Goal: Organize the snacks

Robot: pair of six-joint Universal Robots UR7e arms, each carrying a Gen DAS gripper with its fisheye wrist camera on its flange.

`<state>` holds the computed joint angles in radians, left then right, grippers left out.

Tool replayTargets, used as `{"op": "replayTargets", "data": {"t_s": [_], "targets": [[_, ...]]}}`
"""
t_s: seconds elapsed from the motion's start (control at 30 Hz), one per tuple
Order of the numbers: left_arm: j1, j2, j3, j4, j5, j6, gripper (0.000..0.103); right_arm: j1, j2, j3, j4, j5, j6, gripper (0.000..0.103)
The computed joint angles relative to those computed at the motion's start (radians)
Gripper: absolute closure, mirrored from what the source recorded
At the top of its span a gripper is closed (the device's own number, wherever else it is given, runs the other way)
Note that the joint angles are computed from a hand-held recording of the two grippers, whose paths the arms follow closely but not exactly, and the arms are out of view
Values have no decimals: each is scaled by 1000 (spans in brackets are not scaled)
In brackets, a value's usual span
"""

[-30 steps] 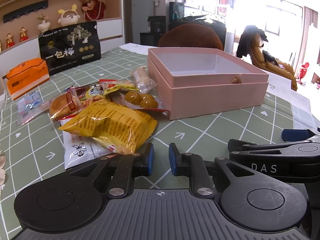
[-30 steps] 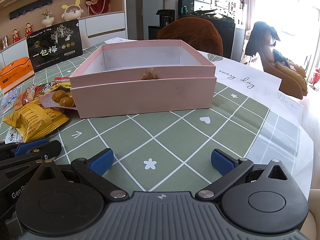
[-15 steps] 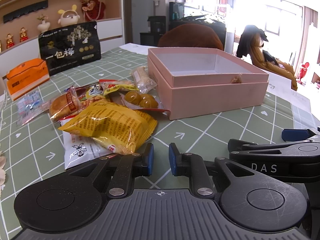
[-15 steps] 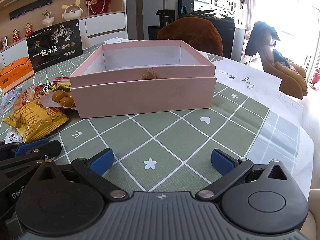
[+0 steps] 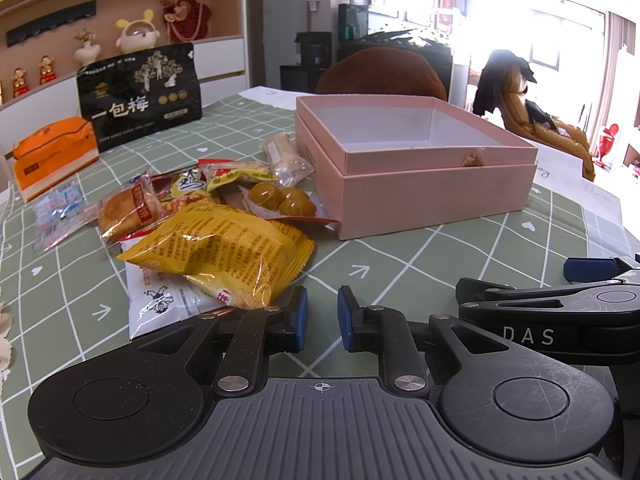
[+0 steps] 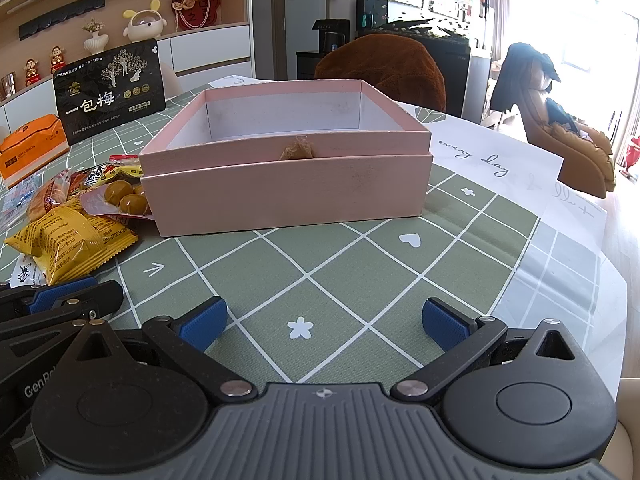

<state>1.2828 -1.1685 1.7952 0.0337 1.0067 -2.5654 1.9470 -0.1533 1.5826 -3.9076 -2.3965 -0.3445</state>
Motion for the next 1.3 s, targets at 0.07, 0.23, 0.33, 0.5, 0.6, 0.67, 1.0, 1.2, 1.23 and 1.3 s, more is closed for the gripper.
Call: {"op": "replayTargets", "data": {"t_s": [0.07,0.23,0.33,0.5,0.6,0.67,1.0,1.2,1.23,1.3], "targets": [[-1,0,1,-1,-1,0,83,0,0,0,0,0,0,0],[-1,0,1,-1,-1,1,83,0,0,0,0,0,0,0],[0,-1,1,-1,-1,0,83,0,0,0,0,0,0,0],[-1,-1,2,-1,-1,0,83,-1,-1,1,1,1,0,0],[-2,-1,3,-2,-2,0,83,-1,-1,0,1,1,0,0],[-1,-1,3,-2,-2,1,83,-1,-1,0,2,1,-1,0],[-3,-2,6,-9,-7,2,82,-4,-3,-2,3,4,-3,0],[-1,-1,2,-8,-8,5,83,-3,-4,-3,13,5,2,0],[1,-3,-2,4,1,-8,83,-2,-24,10,64,4,26,0],[1,1,-33,77,1,-60,80,-8,-100,41,261,21,92,0]]}}
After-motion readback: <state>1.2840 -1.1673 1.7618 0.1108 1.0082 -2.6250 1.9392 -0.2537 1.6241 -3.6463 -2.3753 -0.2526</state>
